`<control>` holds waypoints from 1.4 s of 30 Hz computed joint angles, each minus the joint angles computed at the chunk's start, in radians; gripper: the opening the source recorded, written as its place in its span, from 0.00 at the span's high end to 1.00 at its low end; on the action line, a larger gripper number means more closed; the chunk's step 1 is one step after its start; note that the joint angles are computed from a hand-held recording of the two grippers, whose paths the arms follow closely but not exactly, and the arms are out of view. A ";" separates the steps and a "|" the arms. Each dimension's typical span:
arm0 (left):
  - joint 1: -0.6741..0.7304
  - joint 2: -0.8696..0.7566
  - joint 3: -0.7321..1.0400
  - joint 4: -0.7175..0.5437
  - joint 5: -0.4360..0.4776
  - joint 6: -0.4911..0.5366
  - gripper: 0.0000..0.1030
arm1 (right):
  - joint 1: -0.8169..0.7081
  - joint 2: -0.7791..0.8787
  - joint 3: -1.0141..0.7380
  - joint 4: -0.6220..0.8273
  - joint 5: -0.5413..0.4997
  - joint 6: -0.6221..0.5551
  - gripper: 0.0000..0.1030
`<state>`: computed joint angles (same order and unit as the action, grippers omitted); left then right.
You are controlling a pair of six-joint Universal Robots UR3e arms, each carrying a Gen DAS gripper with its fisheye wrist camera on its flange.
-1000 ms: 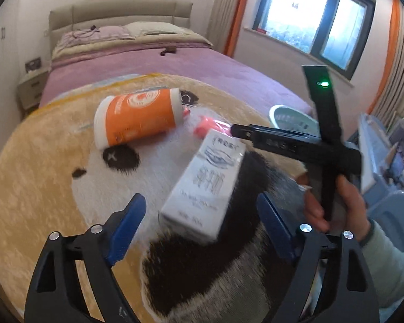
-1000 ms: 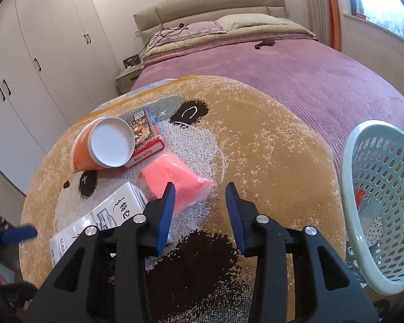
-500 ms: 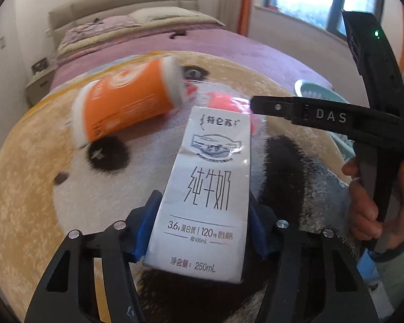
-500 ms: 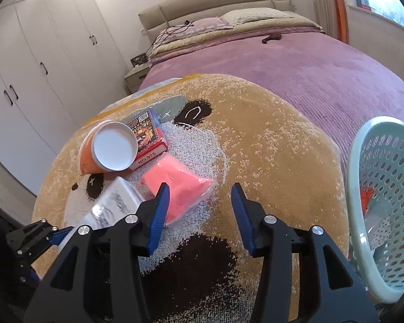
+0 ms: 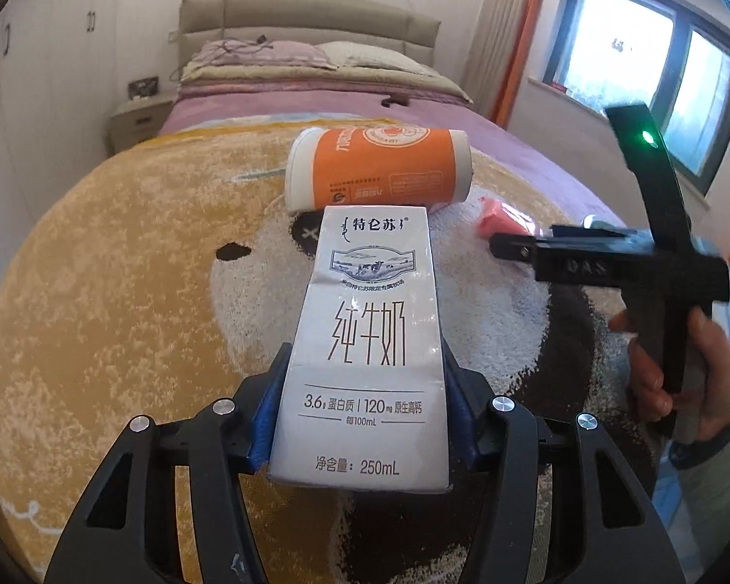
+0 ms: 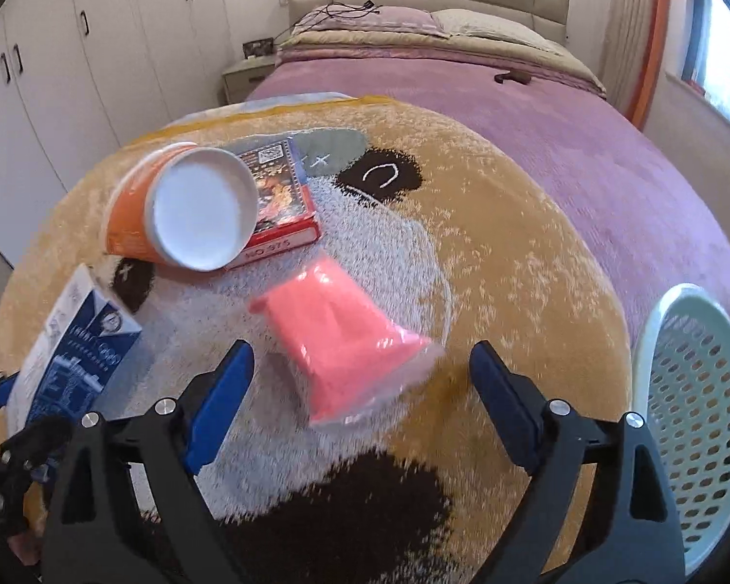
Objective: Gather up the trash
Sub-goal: 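Grasp the white milk carton with the left tool while the right tool grasps the pink plastic bag, then carry the carton and pink bag over the teal basket and open both tools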
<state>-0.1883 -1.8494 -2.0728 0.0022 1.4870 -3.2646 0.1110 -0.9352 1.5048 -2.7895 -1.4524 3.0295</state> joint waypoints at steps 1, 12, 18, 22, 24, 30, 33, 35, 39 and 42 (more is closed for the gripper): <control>-0.010 0.004 0.001 -0.004 0.016 0.005 0.48 | 0.002 0.010 -0.017 0.008 -0.003 0.001 0.17; 0.000 0.022 -0.015 -0.003 -0.002 0.019 0.48 | 0.011 -0.006 0.038 -0.079 0.013 -0.046 0.43; -0.055 -0.004 0.027 -0.017 0.071 -0.015 0.48 | 0.006 -0.068 0.167 -0.226 0.026 -0.042 0.53; -0.082 0.013 0.025 0.005 0.049 -0.063 0.49 | -0.005 -0.126 0.272 -0.299 0.019 -0.017 0.54; -0.107 0.008 0.052 -0.007 0.053 -0.074 0.49 | -0.017 -0.170 0.347 -0.345 0.016 -0.011 0.54; -0.173 -0.031 0.167 -0.043 0.046 -0.077 0.50 | -0.123 -0.334 0.529 -0.409 0.055 -0.003 0.54; -0.224 -0.087 0.284 -0.081 0.056 -0.070 0.50 | -0.187 -0.408 0.592 -0.419 0.069 -0.011 0.54; -0.251 -0.124 0.354 -0.106 0.063 -0.065 0.50 | -0.229 -0.448 0.622 -0.418 0.067 -0.014 0.54; -0.318 -0.252 0.588 -0.196 0.064 -0.051 0.50 | -0.351 -0.522 0.689 -0.418 0.097 -0.024 0.54; -0.359 -0.366 0.791 -0.288 0.055 -0.031 0.50 | -0.436 -0.546 0.714 -0.406 0.118 -0.029 0.54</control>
<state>-0.5471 -2.2152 -1.2823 -0.2855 1.5416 -3.2961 -0.3249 -1.4812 2.2184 -3.1952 -1.3347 3.0003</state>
